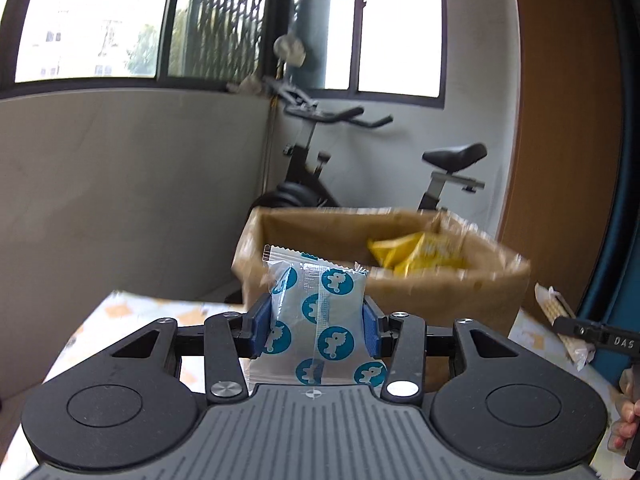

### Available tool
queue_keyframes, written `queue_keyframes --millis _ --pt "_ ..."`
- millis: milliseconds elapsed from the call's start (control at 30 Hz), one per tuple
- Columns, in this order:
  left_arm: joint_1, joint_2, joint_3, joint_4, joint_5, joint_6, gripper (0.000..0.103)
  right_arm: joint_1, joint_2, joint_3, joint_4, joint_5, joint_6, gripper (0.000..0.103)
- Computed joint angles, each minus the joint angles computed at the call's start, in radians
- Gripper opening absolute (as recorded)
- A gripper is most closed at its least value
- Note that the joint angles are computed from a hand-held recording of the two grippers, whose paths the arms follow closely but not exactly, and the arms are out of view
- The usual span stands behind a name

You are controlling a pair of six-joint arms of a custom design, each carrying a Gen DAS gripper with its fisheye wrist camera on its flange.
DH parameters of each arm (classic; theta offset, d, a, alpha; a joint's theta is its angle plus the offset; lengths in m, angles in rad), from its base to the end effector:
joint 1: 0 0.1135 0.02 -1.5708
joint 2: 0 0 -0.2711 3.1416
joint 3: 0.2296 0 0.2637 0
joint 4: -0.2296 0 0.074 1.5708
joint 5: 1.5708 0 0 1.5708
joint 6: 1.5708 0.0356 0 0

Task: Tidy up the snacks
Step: 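Lift both packets and carry them over the open box, then open both tools to drop the packets into the box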

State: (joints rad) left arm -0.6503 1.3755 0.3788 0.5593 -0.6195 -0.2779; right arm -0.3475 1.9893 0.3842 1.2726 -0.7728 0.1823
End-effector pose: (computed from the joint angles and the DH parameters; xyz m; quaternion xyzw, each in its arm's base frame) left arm 0.2119 -0.1352 0.1528 -0.0121 0.8199 0.0011 0.5723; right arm 0.2674 -0.0704 0.0700 -0.0136 0.7853 0.2615 0.5610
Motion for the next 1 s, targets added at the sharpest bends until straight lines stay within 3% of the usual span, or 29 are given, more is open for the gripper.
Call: queue_keyframes --millis 167,267,433,700,733,800,833,1000 --pt "0.067 0.141 0.184 0.048 0.093 0.049 0.048 0.078 -0.116 0.123 -0.092 0.008 0.049 0.043" --pt "0.101 0.254 0.307 0.047 0.145 0.035 0.048 0.16 -0.099 0.226 -0.12 0.052 0.031 0.043" --pt "0.127 0.401 0.464 -0.015 0.132 0.054 0.048 0.281 -0.022 0.364 -0.184 0.141 -0.02 0.043" --pt "0.166 0.463 0.51 -0.101 0.17 0.023 0.049 0.362 0.038 0.409 -0.283 0.183 -0.097 0.045" --pt "0.17 0.466 0.513 -0.113 0.183 0.019 0.054 0.367 0.035 0.395 -0.276 0.189 -0.097 0.046" --pt "0.188 0.457 0.49 -0.102 0.216 0.002 0.066 0.36 0.034 0.369 -0.238 0.178 -0.096 0.064" --pt "0.192 0.447 0.467 -0.078 0.221 -0.008 0.071 0.356 0.028 0.35 -0.213 0.174 -0.089 0.066" --pt "0.187 0.387 0.382 -0.037 0.215 0.001 0.071 0.33 -0.008 0.284 -0.173 0.15 -0.059 0.067"
